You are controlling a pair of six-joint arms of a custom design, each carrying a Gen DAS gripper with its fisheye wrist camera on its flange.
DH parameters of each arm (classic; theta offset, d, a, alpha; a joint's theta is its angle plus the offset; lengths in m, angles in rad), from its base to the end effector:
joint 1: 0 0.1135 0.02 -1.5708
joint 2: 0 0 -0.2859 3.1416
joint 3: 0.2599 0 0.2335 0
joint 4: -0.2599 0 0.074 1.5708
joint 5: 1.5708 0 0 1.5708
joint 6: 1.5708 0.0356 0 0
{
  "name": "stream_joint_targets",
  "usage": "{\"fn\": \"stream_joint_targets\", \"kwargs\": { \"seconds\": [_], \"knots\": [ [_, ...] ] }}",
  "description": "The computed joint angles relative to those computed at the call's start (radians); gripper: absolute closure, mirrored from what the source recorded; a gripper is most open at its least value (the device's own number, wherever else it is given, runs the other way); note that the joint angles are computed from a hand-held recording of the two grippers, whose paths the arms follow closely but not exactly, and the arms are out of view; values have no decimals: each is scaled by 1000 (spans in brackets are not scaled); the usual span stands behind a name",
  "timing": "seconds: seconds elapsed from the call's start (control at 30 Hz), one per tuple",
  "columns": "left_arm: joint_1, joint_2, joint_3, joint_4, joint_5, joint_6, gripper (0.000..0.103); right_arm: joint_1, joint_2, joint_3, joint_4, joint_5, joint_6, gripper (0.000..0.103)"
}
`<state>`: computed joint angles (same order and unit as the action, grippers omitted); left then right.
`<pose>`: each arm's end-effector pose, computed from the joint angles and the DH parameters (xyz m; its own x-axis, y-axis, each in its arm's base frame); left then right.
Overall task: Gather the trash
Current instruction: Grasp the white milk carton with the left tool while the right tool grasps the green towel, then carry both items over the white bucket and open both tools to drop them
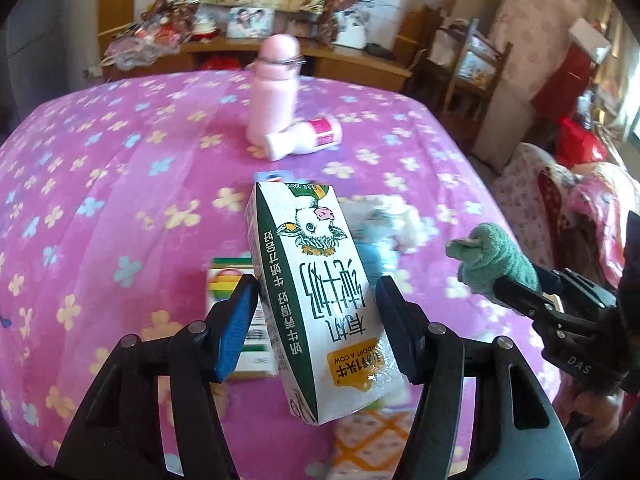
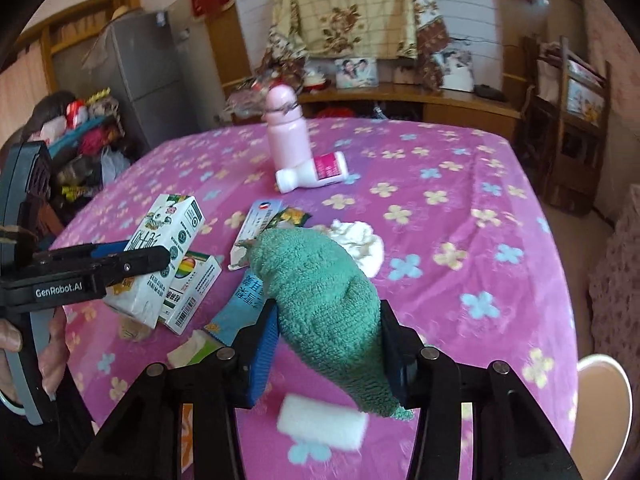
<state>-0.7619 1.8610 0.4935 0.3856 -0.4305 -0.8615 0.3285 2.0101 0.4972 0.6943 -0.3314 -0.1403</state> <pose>0.2021 -0.1723 0.0901 -0.7406 -0.2465 -0.6251 -0.1572 0.9680 -0.1955 0.2690 0.1039 0.0718 -0.6123 -0.3484 -0.7098 -0.6071 0.7823 0.1397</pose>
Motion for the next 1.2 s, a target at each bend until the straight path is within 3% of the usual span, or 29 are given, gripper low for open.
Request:
{"fn": "stream_joint_targets", "kwargs": {
  "seconds": [0.2, 0.37, 0.5, 0.67, 0.87, 1.2],
  "knots": [
    [-114, 32, 161, -111, 0, -5, 44, -208, -112, -124, 12, -61, -57, 57],
    [-202, 124, 364, -225, 1, 11, 44, -475, -155, -149, -69, -169, -163, 57],
    [-263, 233, 570, -326, 14, 25, 44, -657, -152, -134, -130, -198, -267, 57],
    [-312, 363, 789, -418, 32, 53, 44, -876, -77, -62, -207, -248, -360, 57],
    [-331, 554, 1100, -540, 119, 52, 44, -1043, 50, 47, -270, -261, -440, 57],
    [-359, 865, 1660, -796, 150, 72, 44, -1112, 291, 272, -345, -161, -393, 57]
  ]
}}
